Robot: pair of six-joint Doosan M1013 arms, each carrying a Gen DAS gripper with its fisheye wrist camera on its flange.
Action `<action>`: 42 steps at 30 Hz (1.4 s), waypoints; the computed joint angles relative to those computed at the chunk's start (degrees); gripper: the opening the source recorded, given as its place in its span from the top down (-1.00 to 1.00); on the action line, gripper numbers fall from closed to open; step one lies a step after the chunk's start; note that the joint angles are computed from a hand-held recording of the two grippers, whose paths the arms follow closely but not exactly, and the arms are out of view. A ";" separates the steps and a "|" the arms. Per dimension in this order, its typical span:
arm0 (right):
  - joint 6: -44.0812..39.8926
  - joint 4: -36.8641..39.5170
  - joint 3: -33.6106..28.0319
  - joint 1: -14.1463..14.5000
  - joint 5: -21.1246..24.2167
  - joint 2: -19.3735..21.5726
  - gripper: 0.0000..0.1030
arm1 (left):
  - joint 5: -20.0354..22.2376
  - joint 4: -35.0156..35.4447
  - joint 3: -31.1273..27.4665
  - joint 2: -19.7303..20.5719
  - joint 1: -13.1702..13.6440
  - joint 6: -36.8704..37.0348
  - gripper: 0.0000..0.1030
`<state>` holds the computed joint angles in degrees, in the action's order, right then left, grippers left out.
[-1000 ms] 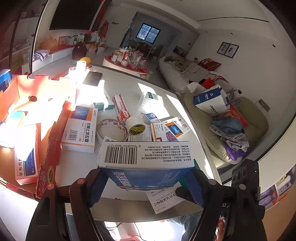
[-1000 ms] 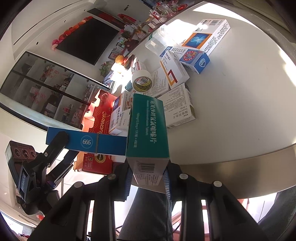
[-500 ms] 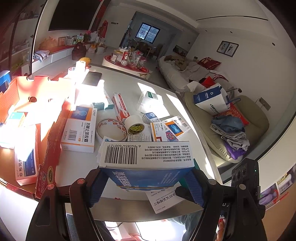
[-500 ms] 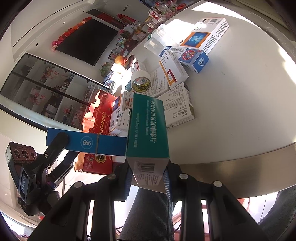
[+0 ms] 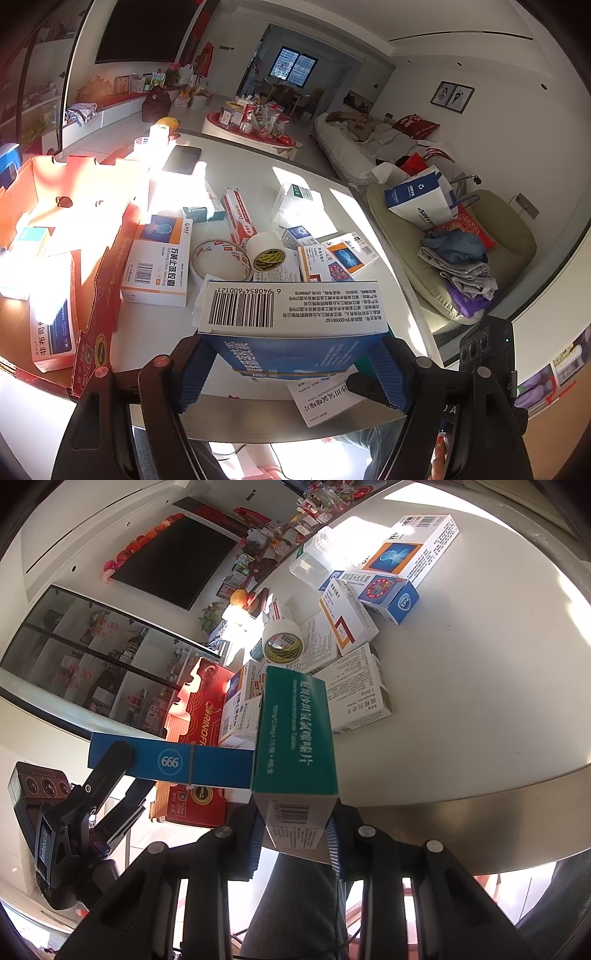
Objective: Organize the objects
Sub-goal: 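Lift the green box with the right gripper while the left lifts the blue box, then carry both boxes over the red box and open the right gripper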
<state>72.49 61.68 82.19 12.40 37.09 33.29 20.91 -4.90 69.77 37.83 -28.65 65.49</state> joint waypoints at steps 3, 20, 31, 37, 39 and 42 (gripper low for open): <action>0.23 -0.12 -0.07 0.09 -0.08 0.01 0.45 | 0.05 -0.05 -0.01 0.00 0.00 0.07 -0.57; 0.56 -0.41 -0.25 0.15 0.04 0.07 0.45 | -0.17 0.21 0.13 -0.12 0.04 -0.18 -0.57; 0.45 -0.39 -0.29 0.14 -0.01 0.12 0.45 | -1.06 1.10 0.64 -0.51 0.14 -0.85 -0.57; 0.06 -0.41 -0.76 0.21 0.08 0.17 0.45 | -2.66 4.70 1.57 -1.23 0.31 -4.82 -0.57; -0.04 -0.87 -1.54 0.35 0.50 0.41 0.45 | -3.33 6.40 2.07 -1.63 0.43 -6.81 -0.57; -1.16 -0.45 -3.37 0.70 1.77 1.09 0.45 | -5.05 12.69 3.20 -2.54 0.60 -13.55 -0.57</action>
<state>71.34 61.24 78.82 13.11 38.87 34.38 15.86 7.80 72.97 35.29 -28.04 51.94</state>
